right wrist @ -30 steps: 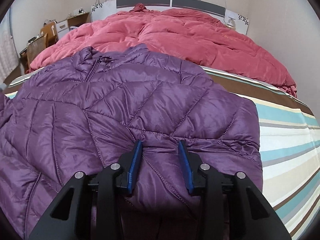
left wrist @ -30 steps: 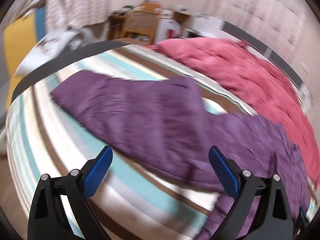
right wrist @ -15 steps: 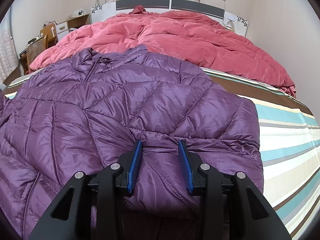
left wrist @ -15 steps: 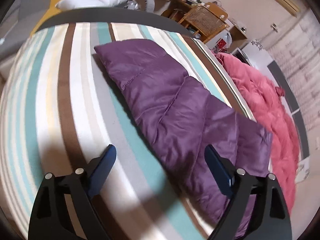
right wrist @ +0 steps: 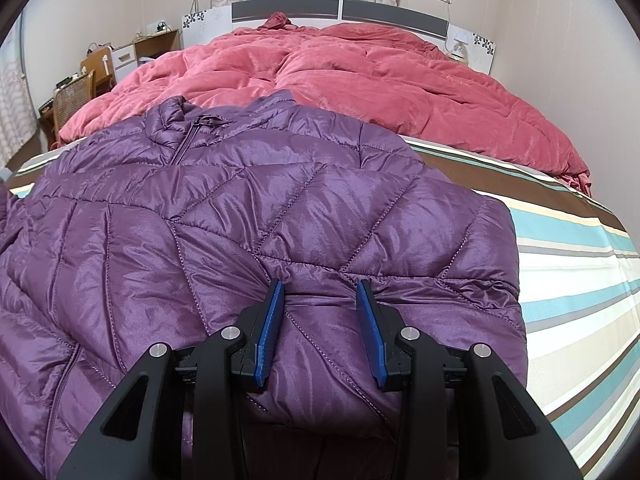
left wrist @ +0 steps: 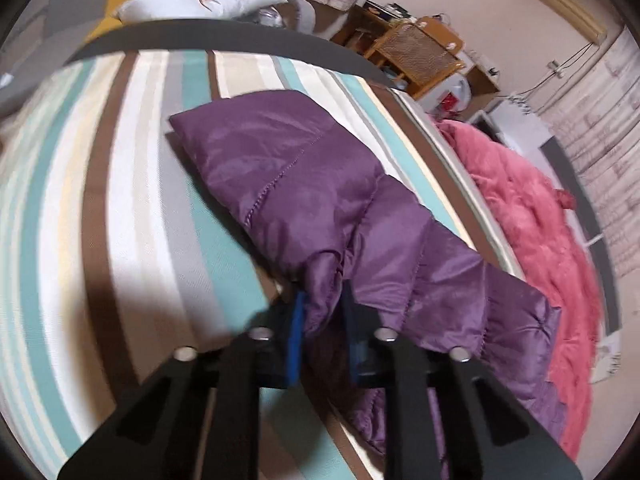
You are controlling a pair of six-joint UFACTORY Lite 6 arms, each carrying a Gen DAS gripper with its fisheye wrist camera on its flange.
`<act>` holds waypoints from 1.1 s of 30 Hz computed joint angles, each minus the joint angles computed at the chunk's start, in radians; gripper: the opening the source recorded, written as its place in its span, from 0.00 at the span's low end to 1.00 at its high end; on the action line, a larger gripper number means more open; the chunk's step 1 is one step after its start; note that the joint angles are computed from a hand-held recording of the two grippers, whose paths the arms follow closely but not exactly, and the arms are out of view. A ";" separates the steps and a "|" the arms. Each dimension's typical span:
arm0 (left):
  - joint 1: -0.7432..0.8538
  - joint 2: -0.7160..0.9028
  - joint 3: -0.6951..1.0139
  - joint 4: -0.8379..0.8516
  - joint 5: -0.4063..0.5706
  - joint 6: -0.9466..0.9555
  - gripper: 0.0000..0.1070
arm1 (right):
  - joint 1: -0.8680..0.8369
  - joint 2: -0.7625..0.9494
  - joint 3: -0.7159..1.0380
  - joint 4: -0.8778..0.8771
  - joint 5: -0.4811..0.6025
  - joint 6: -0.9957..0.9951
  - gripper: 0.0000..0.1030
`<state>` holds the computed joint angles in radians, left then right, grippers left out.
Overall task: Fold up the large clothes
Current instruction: 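Grasp the other sleeve cuff with the left tool and lift it, then fold the sleeve across the jacket toward the right tool, open left tool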
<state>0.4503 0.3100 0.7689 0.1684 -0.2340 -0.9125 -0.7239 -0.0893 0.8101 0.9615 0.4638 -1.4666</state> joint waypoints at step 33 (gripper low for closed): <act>-1.051 -0.261 0.056 -1.524 -0.535 1.873 0.06 | 0.000 -0.008 -0.011 0.010 -0.001 -0.009 0.37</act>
